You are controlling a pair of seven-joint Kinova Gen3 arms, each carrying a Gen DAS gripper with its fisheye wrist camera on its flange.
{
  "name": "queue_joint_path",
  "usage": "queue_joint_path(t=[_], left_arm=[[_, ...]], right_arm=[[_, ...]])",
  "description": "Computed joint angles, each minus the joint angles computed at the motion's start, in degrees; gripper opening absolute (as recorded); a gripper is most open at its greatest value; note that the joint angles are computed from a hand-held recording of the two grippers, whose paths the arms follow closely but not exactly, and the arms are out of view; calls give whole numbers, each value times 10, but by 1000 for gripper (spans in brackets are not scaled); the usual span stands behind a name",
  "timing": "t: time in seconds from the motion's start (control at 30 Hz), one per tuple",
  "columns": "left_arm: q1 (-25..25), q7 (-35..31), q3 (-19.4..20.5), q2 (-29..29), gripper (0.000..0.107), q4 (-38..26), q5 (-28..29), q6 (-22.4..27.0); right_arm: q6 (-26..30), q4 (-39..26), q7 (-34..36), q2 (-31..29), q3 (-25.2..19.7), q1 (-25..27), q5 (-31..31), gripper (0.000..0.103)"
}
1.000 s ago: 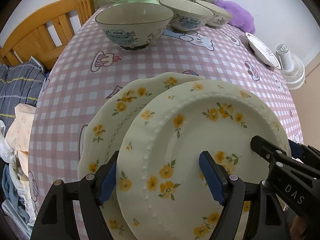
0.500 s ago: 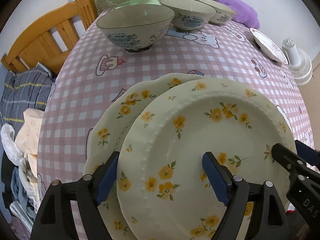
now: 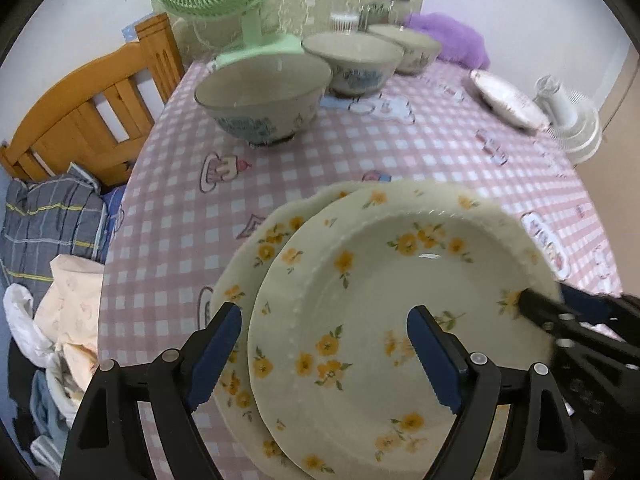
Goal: Organize plates and bowls
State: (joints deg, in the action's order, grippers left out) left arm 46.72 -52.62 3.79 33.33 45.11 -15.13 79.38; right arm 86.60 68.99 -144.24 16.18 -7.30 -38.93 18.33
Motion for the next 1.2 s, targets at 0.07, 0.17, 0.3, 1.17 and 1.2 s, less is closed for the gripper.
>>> queue_joint_path(t=[0.07, 0.17, 0.3, 1.17, 1.2], left_arm=[[-4, -2, 2, -9, 86, 13, 4, -16], [-12, -2, 5, -20, 86, 33, 10, -28], [-23, -3, 10, -29, 86, 53, 17, -34], [-30, -35, 18, -58, 93, 55, 10, -45], [-24, -33, 16, -57, 93, 50, 2, -45]], right_arm=[[1, -4, -1, 5, 0, -1, -1, 34], [2, -10, -2, 13, 1, -3, -4, 35], [10, -27, 5, 31, -1, -11, 0, 35], [-9, -55, -39, 7, 6, -41, 40, 61], [-19, -51, -35, 3, 5, -40, 43, 61]])
